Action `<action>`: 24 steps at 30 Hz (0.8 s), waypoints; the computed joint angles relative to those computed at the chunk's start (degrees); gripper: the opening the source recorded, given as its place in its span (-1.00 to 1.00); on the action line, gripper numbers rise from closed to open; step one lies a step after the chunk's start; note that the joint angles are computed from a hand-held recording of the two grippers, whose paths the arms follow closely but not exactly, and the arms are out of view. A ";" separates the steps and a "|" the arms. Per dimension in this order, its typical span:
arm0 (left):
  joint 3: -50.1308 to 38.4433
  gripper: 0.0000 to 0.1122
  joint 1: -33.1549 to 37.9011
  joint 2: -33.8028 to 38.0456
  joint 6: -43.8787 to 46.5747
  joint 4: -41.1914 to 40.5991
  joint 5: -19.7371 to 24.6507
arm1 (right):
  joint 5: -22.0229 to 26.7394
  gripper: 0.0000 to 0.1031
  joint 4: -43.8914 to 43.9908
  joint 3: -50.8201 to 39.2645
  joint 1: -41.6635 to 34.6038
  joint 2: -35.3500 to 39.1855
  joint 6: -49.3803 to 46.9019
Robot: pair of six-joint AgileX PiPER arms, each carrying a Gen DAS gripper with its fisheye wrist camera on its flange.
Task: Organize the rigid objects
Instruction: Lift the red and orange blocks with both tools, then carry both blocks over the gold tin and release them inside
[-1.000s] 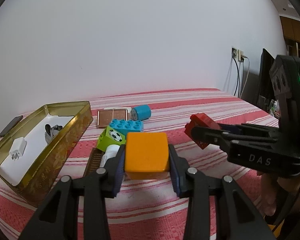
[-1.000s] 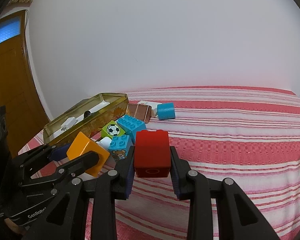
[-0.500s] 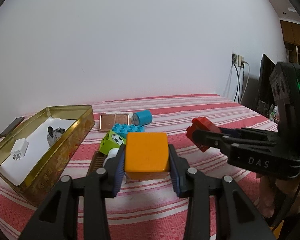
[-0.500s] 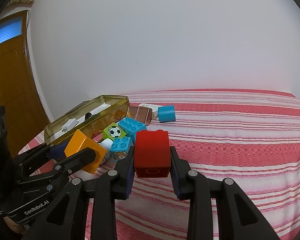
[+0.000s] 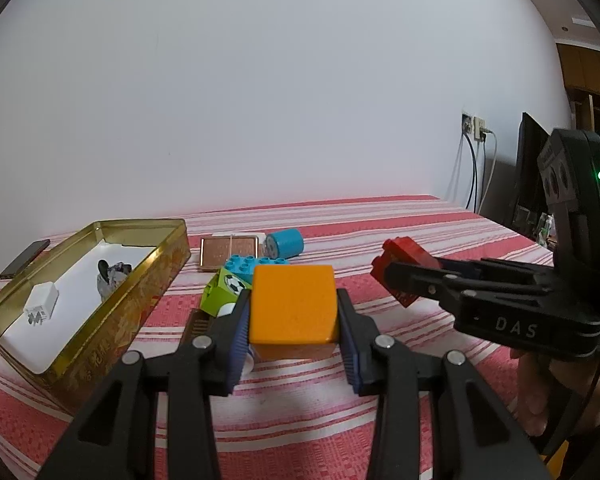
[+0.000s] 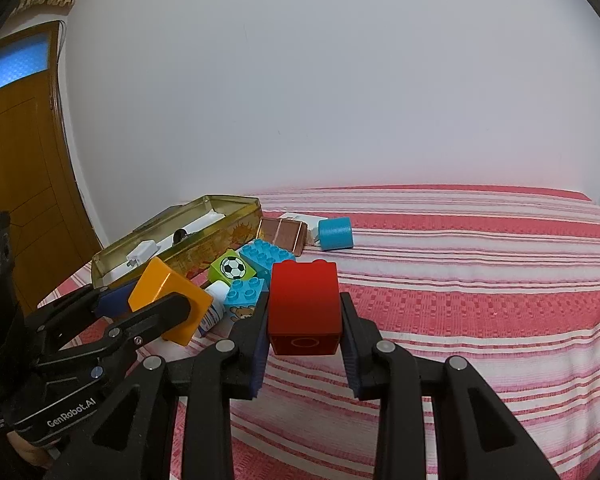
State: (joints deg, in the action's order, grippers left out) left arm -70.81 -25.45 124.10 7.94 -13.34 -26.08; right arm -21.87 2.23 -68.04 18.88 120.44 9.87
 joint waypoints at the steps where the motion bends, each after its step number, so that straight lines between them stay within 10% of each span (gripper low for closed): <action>1: 0.04 -0.31 0.00 -0.01 -0.17 0.13 -0.10 | -0.16 -0.34 0.06 0.08 -0.02 -0.02 -0.08; 14: 2.07 -0.31 0.83 -0.85 -5.41 4.25 -2.73 | -5.27 -0.34 1.35 3.46 0.36 -1.14 -2.24; 24: 7.47 -0.31 4.01 -6.32 -12.10 11.01 -4.50 | 4.69 -0.35 -3.94 -2.30 -1.27 -0.36 5.12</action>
State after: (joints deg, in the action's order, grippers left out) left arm -63.34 -21.43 117.78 -4.16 -2.33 -30.57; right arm -17.18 -1.72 -70.34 17.62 120.09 14.99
